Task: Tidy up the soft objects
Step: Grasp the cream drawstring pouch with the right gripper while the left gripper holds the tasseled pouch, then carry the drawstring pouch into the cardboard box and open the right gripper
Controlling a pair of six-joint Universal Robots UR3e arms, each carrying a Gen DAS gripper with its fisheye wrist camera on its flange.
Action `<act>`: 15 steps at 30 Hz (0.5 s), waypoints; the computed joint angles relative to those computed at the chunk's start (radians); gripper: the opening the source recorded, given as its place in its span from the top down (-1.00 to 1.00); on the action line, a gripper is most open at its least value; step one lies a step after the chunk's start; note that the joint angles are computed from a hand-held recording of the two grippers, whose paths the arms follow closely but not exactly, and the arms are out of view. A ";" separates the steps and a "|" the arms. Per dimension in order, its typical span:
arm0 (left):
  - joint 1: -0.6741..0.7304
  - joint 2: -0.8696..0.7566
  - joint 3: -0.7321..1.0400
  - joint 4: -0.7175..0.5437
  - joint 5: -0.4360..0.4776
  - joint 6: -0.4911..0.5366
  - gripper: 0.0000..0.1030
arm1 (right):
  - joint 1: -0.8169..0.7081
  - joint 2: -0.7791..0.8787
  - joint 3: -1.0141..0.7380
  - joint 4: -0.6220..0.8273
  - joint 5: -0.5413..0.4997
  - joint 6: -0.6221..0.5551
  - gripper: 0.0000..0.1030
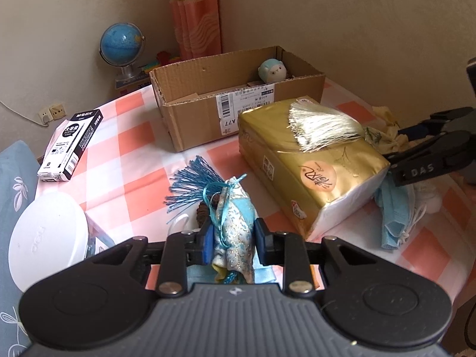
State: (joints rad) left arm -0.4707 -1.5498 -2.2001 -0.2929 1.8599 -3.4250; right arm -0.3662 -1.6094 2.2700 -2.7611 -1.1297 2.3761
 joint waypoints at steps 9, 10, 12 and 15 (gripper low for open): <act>0.015 0.025 -0.003 -0.020 -0.027 0.014 0.59 | -0.001 -0.043 0.022 -0.040 -0.014 0.030 -0.36; 0.019 0.034 -0.003 -0.028 -0.032 0.018 0.59 | -0.009 -0.058 0.022 -0.027 -0.005 0.029 -0.35; 0.024 0.053 0.000 -0.049 -0.039 0.022 0.61 | -0.028 -0.092 0.023 0.003 0.021 0.019 -0.34; 0.026 0.089 0.003 -0.082 -0.042 0.027 0.61 | -0.051 -0.143 0.029 0.042 0.046 -0.002 -0.33</act>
State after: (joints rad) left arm -0.4447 -1.4610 -2.1972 -0.3746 1.8174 -3.3979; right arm -0.4171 -1.7525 2.2994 -2.7187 -1.0841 2.3739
